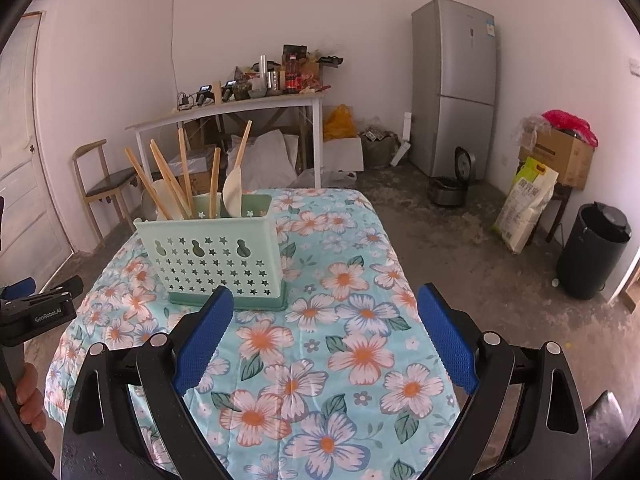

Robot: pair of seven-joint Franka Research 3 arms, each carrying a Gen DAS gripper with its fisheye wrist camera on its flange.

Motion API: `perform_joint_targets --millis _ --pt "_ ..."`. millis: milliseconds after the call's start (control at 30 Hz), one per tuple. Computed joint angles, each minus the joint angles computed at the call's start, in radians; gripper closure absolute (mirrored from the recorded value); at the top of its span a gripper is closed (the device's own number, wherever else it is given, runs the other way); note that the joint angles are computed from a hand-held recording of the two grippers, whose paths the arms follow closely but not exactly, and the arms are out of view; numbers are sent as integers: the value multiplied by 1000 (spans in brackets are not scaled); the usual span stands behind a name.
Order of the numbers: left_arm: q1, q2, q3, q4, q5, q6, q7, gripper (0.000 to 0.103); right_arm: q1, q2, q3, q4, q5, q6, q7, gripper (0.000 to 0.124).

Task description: Organize utensils

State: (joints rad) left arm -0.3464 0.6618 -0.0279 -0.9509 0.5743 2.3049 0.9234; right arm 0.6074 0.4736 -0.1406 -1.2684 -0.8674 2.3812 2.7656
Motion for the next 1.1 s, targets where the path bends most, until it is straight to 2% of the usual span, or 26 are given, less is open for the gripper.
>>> perform_joint_targets --millis 1100 --pt "6 17 -1 19 -21 -6 12 6 4 12 -7 17 11 5 -15 35"
